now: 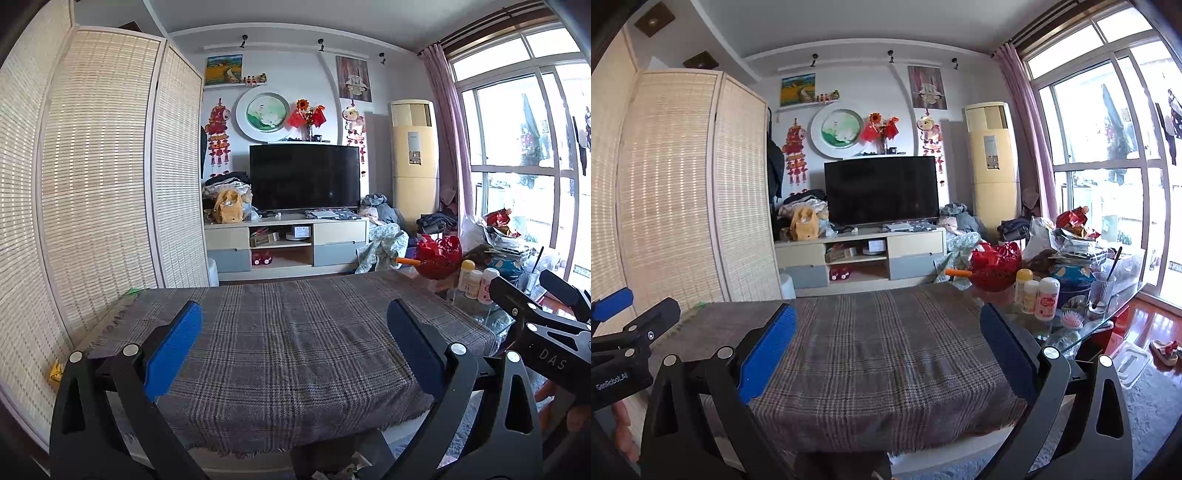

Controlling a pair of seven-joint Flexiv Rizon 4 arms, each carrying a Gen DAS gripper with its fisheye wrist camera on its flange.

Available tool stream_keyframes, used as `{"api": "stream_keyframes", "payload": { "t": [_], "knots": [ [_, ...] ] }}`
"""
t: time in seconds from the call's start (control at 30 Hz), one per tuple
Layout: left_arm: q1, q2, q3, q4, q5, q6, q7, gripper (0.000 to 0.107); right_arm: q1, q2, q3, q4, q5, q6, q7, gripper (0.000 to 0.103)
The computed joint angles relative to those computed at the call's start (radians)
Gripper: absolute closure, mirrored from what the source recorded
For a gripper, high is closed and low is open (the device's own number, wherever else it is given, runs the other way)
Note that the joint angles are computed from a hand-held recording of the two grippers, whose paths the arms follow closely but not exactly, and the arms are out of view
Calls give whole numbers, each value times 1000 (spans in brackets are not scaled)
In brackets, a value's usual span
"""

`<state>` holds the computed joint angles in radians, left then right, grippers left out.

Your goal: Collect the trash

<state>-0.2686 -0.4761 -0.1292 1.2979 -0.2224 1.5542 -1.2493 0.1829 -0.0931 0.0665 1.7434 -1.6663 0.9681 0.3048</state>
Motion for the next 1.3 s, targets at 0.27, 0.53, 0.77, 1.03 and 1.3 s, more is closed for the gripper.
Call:
{"api": "stream_keyframes", "payload": {
  "t": [0.27, 0.53, 0.77, 1.03, 1.3],
  "knots": [
    [-3, -4, 8, -6, 2, 2, -16, 12, 1, 1, 1, 1, 9, -8, -8, 3],
    [-14, -4, 26, -12, 13, 0, -38, 12, 6, 1, 2, 0, 17, -19, -9, 3],
    [-20, -7, 36, -18, 24, -6, -52, 12, 9, -3, 1, -3, 25, -24, -11, 3],
    [-21, -7, 42, -20, 29, -7, -68, 12, 10, -3, 1, -4, 26, -25, -11, 3],
    [-23, -5, 46, -18, 34, -5, -80, 12, 9, -3, 0, -4, 27, -23, -12, 3]
  ]
}}
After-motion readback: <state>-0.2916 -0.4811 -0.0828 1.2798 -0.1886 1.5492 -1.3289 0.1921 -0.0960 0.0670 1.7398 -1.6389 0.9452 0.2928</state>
